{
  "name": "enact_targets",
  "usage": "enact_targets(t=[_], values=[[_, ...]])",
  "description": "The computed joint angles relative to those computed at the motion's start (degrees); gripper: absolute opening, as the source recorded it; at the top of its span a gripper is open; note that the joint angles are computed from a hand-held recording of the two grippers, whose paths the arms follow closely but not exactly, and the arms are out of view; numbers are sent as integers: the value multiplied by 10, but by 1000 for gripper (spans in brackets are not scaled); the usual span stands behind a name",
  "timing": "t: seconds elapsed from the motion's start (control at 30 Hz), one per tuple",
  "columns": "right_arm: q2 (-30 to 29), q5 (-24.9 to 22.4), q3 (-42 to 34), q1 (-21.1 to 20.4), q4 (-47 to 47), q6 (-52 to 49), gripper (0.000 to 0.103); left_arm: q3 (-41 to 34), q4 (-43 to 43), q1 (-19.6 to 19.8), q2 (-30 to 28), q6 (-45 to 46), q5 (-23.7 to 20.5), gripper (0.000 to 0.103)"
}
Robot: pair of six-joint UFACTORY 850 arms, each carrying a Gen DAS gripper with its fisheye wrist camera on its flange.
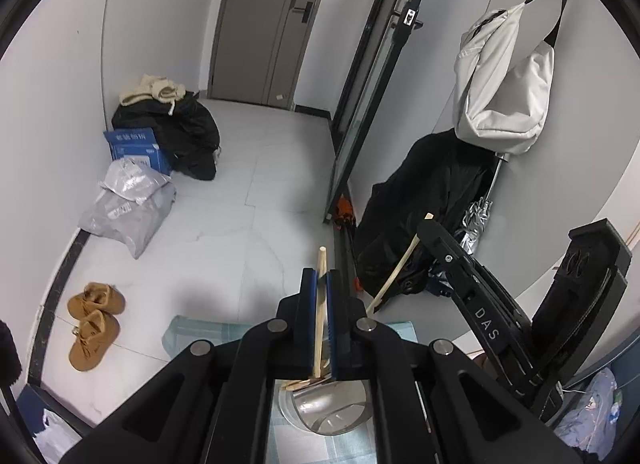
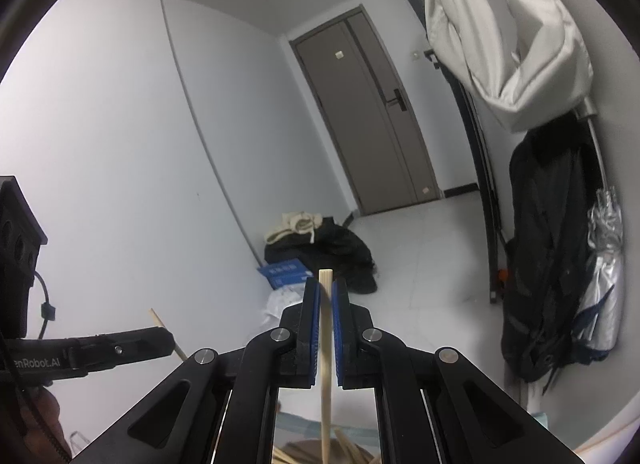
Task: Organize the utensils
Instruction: 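Lift both chopsticks and carry them over the white holder, lowering them in, then open both grippers to drop the chopsticks into the holder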
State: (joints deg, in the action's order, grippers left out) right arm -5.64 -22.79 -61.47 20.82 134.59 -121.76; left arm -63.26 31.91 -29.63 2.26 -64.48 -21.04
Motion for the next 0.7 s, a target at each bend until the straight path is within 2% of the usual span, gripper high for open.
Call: enact_targets(t=[0.23, 0.33, 0.43, 0.6, 0.7], values=[[8, -7, 25, 5, 31, -50, 6, 10, -41, 4, -7, 26, 18, 1], [17, -7, 38, 8, 44, -85, 6, 12, -20, -1, -8, 5, 14, 0], [24, -2, 49, 15, 59, -130, 6, 17, 56, -16, -7, -55, 3, 1], [27, -3, 60, 19, 26, -131, 6, 26, 56, -27, -12, -67, 4, 1], [27, 7, 70, 21, 3, -117, 6, 33, 93, -35, -15, -124, 0, 1]])
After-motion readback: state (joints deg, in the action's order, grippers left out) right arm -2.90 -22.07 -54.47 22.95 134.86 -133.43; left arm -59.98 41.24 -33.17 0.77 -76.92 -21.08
